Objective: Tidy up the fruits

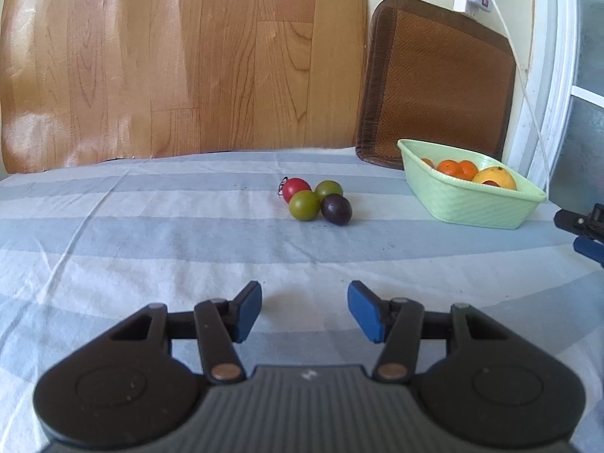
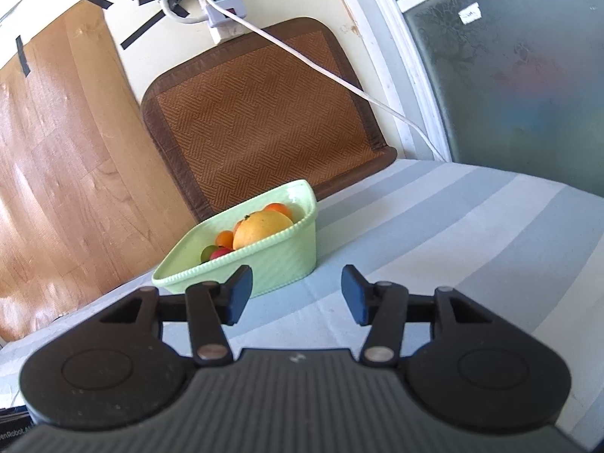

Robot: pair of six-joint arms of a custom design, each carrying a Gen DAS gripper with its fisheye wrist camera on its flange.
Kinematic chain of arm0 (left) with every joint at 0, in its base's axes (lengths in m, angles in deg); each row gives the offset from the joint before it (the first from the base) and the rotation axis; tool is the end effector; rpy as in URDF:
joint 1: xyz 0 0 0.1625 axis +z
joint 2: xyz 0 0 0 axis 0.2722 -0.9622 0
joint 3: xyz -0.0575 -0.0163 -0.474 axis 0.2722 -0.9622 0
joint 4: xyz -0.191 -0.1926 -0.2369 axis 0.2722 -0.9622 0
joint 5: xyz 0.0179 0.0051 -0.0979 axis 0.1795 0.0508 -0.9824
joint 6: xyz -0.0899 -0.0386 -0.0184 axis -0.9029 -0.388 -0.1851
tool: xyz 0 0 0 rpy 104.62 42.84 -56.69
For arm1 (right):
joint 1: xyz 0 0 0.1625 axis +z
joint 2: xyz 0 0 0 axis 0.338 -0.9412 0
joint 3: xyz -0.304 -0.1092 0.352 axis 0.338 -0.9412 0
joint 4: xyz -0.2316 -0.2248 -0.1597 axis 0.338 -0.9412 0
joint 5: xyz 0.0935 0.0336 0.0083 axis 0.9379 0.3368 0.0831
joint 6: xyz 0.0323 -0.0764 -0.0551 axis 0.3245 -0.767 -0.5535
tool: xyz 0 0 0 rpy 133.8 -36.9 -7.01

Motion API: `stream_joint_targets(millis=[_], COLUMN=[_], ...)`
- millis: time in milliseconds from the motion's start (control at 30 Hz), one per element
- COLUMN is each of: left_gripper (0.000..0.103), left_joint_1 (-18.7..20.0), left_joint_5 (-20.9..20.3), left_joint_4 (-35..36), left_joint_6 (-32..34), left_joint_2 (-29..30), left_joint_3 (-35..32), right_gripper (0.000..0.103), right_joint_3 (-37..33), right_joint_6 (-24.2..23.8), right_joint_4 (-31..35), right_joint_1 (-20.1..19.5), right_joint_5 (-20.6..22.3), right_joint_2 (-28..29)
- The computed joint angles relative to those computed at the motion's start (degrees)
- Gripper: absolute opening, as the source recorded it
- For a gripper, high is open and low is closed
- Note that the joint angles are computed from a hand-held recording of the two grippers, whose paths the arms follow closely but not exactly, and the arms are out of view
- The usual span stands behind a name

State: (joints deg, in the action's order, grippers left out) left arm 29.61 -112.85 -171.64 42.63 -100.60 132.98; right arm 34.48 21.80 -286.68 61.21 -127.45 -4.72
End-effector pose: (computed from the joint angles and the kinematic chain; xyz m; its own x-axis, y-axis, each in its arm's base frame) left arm -0.2907 -0.6074 0.0047 -0.7594 -0.0550 -0.6483 0.5163 0.5553 -0.6520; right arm 0.0320 -0.6066 0.3198 -0.8857 0.0513 0.4614 -0.4124 0.3693 -0.8328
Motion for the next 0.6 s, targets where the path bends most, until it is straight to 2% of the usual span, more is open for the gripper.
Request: stream_joint_targets(millis=[167,333,467,600], left_gripper=[0.055,0.056,0.056,0.057], left_joint_1=[0.08,0.23,0.18,-0.17], left_joint_5=[-4.25,-8.53,-10.21,-9.9], left_joint_4=[-5.29,-5.17,-6.16,-7.18], left_joint_6=[3.69,2.27,2.17,3.85], left_joint_2=[-0.17,-1.36,-1.66,-1.21], left_joint_3=[1.56,3.65,4.84,4.96], right_gripper=[0.06,0.06,0.06,0.063], right_joint_3=[-1.77,-3.96,-5.56,-5.89], right_joint_6=[2.55,3.05,2.54,1.79], right_joint_4=[1.04,2.21,2.85,4.32], right_joint_1=[0.83,1.91,2.76,2.81], right_joint_5=[-4.69,-9.72,-13.43,-13.56], right_joint_2=[0.64,1.85,2.87,2.82])
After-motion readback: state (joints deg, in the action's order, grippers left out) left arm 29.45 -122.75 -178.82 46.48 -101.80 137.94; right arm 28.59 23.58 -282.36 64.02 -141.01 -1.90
